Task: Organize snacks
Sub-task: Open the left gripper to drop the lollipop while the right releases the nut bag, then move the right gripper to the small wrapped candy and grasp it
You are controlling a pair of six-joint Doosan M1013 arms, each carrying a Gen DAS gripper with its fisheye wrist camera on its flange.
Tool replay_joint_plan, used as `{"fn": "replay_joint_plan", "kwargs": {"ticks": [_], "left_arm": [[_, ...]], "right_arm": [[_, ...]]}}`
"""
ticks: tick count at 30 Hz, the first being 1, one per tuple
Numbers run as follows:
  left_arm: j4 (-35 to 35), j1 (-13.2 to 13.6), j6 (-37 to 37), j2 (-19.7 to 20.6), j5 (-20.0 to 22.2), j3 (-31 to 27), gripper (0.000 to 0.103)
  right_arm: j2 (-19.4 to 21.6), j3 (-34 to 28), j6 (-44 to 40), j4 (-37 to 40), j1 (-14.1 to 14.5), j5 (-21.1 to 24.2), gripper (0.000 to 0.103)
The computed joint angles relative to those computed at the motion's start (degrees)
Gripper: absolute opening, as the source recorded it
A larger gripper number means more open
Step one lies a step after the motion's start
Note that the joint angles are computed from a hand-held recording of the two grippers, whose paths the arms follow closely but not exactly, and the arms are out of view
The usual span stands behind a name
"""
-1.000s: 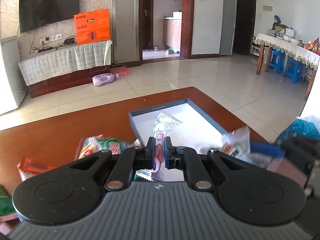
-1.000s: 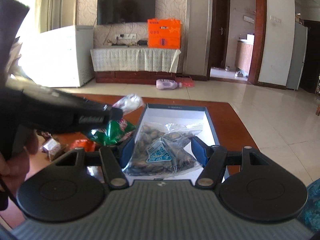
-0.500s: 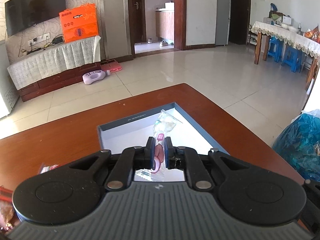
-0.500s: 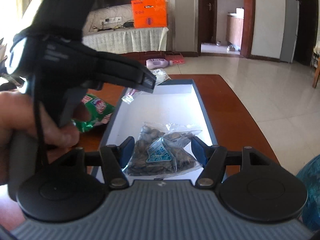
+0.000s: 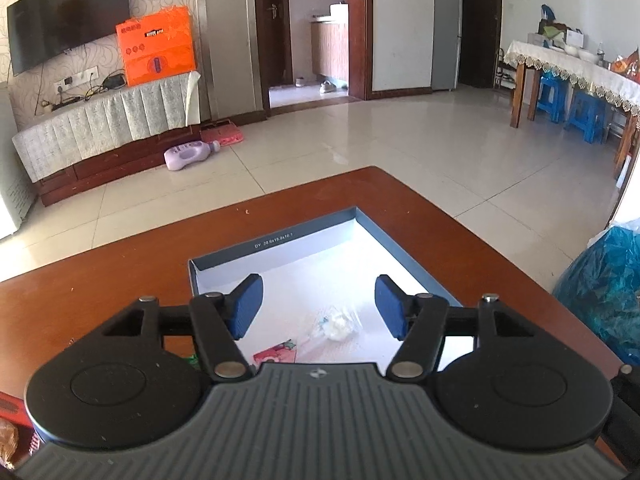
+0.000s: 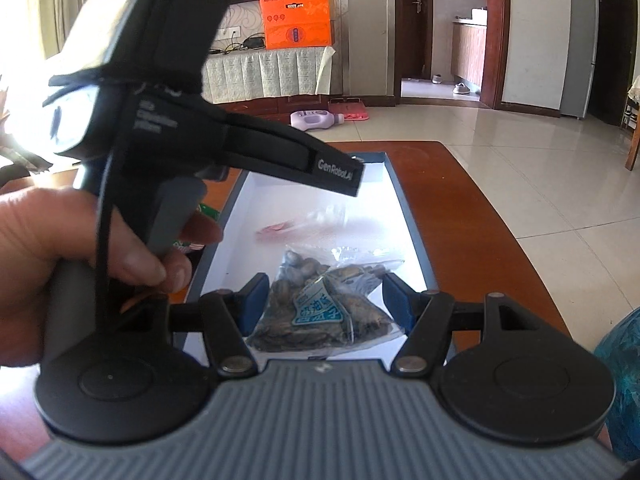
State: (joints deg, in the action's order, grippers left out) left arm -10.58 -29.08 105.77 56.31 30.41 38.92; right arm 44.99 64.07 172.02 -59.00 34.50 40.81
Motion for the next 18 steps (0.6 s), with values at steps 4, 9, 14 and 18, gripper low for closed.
{"fn": "replay_joint_plan", "kwargs": {"ticks": [4,9,14,18], "left_arm": [[-2.0,0.5,1.9,-2.7,-3.2,4.5,0.068],[-5.9,2.0,6.8,-7.8,-7.4,12.6,0.068],[-8.0,3.2,10.7,-12.4,-10.2,20.2,0.068],[-9.7,4.1,12.1,-15.3,-12.0,25.3,0.067]], "right_arm": [[0.0,0.1,0.3,-0.2,-0.1,-0.1,0.066],[0.2,-0.3,1.0,-0.6,-0.2,-0.7,0.066],[1.2,-1.7,1.5,-0.2,-0.5,-0.2,0.066],[1.5,-2.4,0.4,1.4,-0.5,0.4,0.066]]}}
